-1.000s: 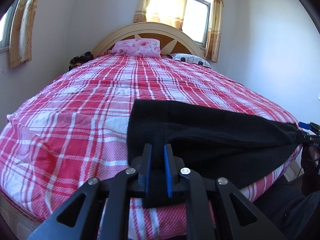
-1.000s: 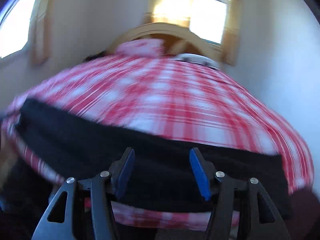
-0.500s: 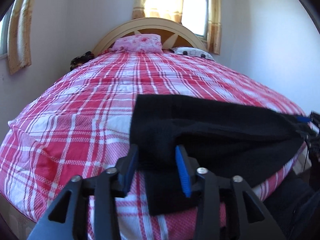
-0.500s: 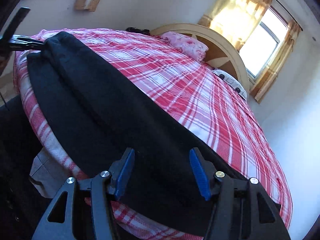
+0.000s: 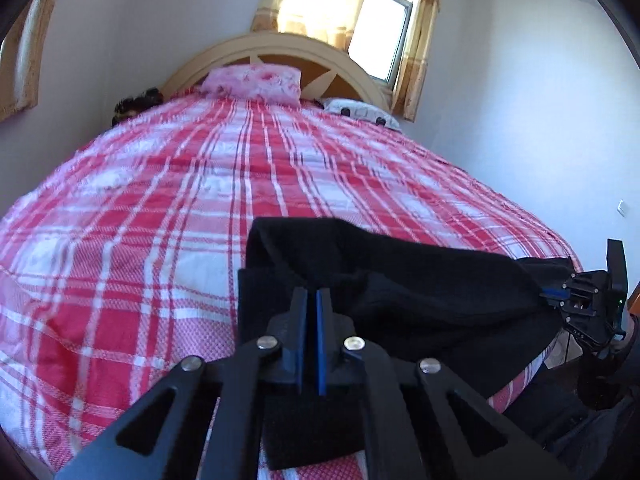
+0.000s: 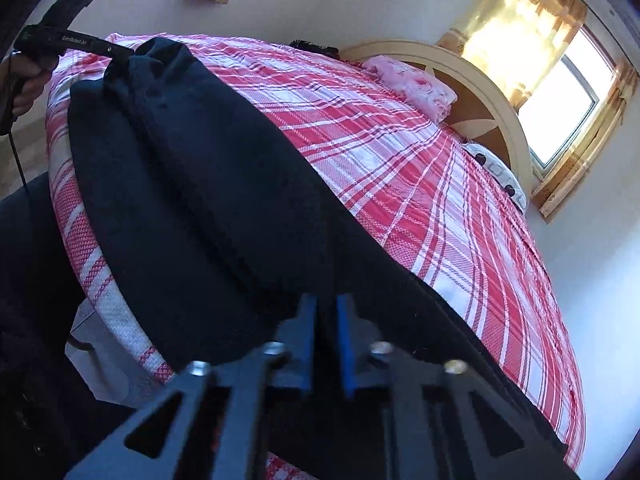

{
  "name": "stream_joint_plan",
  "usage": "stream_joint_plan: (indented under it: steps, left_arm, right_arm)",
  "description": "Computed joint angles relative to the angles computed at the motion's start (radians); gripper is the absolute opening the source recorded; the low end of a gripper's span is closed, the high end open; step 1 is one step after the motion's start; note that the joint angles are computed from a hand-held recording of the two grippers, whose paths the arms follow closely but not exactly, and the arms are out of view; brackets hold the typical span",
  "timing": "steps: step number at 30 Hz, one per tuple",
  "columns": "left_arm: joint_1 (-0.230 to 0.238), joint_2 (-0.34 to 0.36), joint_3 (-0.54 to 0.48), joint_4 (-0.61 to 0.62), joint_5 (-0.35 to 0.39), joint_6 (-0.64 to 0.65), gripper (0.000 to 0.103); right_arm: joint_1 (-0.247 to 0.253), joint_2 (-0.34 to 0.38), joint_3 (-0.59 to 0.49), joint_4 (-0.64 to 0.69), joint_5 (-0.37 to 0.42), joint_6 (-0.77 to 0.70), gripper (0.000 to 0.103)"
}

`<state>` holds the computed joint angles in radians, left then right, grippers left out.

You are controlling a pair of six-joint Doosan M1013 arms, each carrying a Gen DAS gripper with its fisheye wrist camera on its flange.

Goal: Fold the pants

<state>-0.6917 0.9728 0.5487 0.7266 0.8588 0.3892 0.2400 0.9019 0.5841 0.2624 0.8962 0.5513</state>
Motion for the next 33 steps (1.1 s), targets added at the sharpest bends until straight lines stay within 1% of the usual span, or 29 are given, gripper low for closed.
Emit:
stream_joint_plan:
  steps: [1, 3, 4, 6, 8, 9, 10, 11, 12, 13, 14, 15, 16, 17, 18, 19, 20, 21, 22, 23, 24, 25, 26, 27, 28, 29, 31, 33]
  left_arm:
    - [-0.007, -0.009, 0.013, 0.039, 0.008, -0.019, 0.003]
    - [-0.016, -0.04, 0.067, 0.101, -0.014, -0.071, 0.003]
    - [-0.019, -0.064, 0.109, 0.131, -0.043, -0.106, 0.003]
    - [-0.022, -0.107, 0.191, 0.164, -0.135, -0.151, 0.003]
    - [-0.024, -0.121, 0.218, 0.14, -0.17, -0.125, 0.003]
    - [-0.025, -0.119, 0.216, 0.114, -0.174, -0.094, 0.003]
    - [-0.027, -0.115, 0.208, 0.092, -0.162, -0.066, 0.003]
    - [-0.03, -0.106, 0.19, 0.078, -0.129, -0.04, 0.003]
    - [-0.033, -0.095, 0.171, 0.072, -0.087, -0.027, 0.003]
    - [-0.033, -0.088, 0.157, 0.077, -0.058, -0.038, 0.003]
    - [-0.032, -0.085, 0.151, 0.087, -0.043, -0.06, 0.004]
    - [-0.029, -0.087, 0.153, 0.097, -0.041, -0.092, 0.008]
    - [-0.023, -0.089, 0.156, 0.097, -0.053, -0.117, 0.017]
    - [-0.019, -0.087, 0.152, 0.101, -0.053, -0.128, 0.031]
    - [-0.017, -0.08, 0.138, 0.106, -0.043, -0.134, 0.04]
    - [-0.013, -0.069, 0.118, 0.103, -0.032, -0.136, 0.055]
    - [-0.011, -0.062, 0.109, 0.101, -0.032, -0.14, 0.059]
    - [-0.006, -0.052, 0.093, 0.088, -0.033, -0.138, 0.059]
    - [0.001, -0.039, 0.071, 0.052, -0.036, -0.119, 0.059]
    - [0.004, -0.032, 0.059, 0.031, -0.037, -0.107, 0.059]
    - [0.007, -0.013, 0.025, 0.004, -0.027, -0.074, 0.059]
    - [0.006, 0.001, -0.002, -0.009, -0.01, -0.049, 0.052]
    - [0.006, 0.024, -0.048, -0.027, 0.027, -0.008, 0.029]
    - [0.006, 0.045, -0.092, -0.051, 0.066, 0.031, 0.013]
    - [0.007, 0.054, -0.111, -0.071, 0.076, 0.056, 0.003]
    - [0.005, 0.043, -0.087, -0.05, 0.056, 0.04, 0.003]
    - [0.0, 0.01, -0.025, -0.013, 0.007, 0.011, 0.003]
    - [-0.008, -0.029, 0.044, 0.029, -0.03, -0.031, 0.003]
  right_arm:
    - [-0.001, -0.002, 0.002, 0.004, 0.003, -0.003, 0.005]
    - [-0.005, -0.015, 0.019, 0.022, -0.007, -0.01, 0.003]
    - [-0.007, -0.022, 0.028, 0.033, -0.012, -0.011, 0.003]
    - [-0.013, -0.038, 0.049, 0.062, -0.03, -0.018, 0.003]
    - [-0.016, -0.04, 0.051, 0.063, -0.028, -0.014, 0.003]
    - [-0.013, -0.052, 0.082, 0.04, -0.076, -0.017, 0.004]
    - [-0.009, -0.06, 0.108, 0.022, -0.125, -0.021, 0.004]
    - [-0.005, -0.066, 0.131, -0.007, -0.17, -0.02, 0.01]
    - [0.002, -0.07, 0.145, -0.048, -0.195, -0.007, 0.02]
    - [0.005, -0.075, 0.159, -0.067, -0.215, -0.004, 0.026]
    - [0.006, -0.083, 0.174, -0.055, -0.231, -0.023, 0.036]
    - [0.005, -0.097, 0.198, -0.001, -0.244, -0.082, 0.042]
    - [0.002, -0.108, 0.215, 0.057, -0.239, -0.142, 0.044]
    - [0.0, -0.113, 0.218, 0.102, -0.213, -0.187, 0.046]
    - [0.001, -0.112, 0.213, 0.111, -0.195, -0.192, 0.046]
    - [0.0, -0.107, 0.201, 0.124, -0.17, -0.192, 0.046]
    - [0.0, -0.1, 0.187, 0.135, -0.143, -0.191, 0.046]
    - [0.0, -0.09, 0.168, 0.141, -0.117, -0.188, 0.046]
    - [0.001, -0.081, 0.156, 0.138, -0.104, -0.185, 0.046]
    - [0.004, -0.075, 0.148, 0.128, -0.101, -0.184, 0.046]
    - [0.008, -0.069, 0.145, 0.115, -0.106, -0.188, 0.046]
    - [0.013, -0.061, 0.136, 0.092, -0.107, -0.182, 0.045]
    - [0.014, -0.055, 0.127, 0.081, -0.101, -0.175, 0.037]
    - [0.015, -0.048, 0.117, 0.08, -0.095, -0.168, 0.017]
    - [0.016, -0.039, 0.096, 0.071, -0.078, -0.138, 0.007]
    - [0.015, -0.032, 0.08, 0.067, -0.059, -0.114, 0.004]
    - [0.006, -0.019, 0.039, 0.101, -0.004, -0.084, 0.004]
    - [0.002, -0.04, 0.067, 0.126, -0.025, -0.102, 0.004]
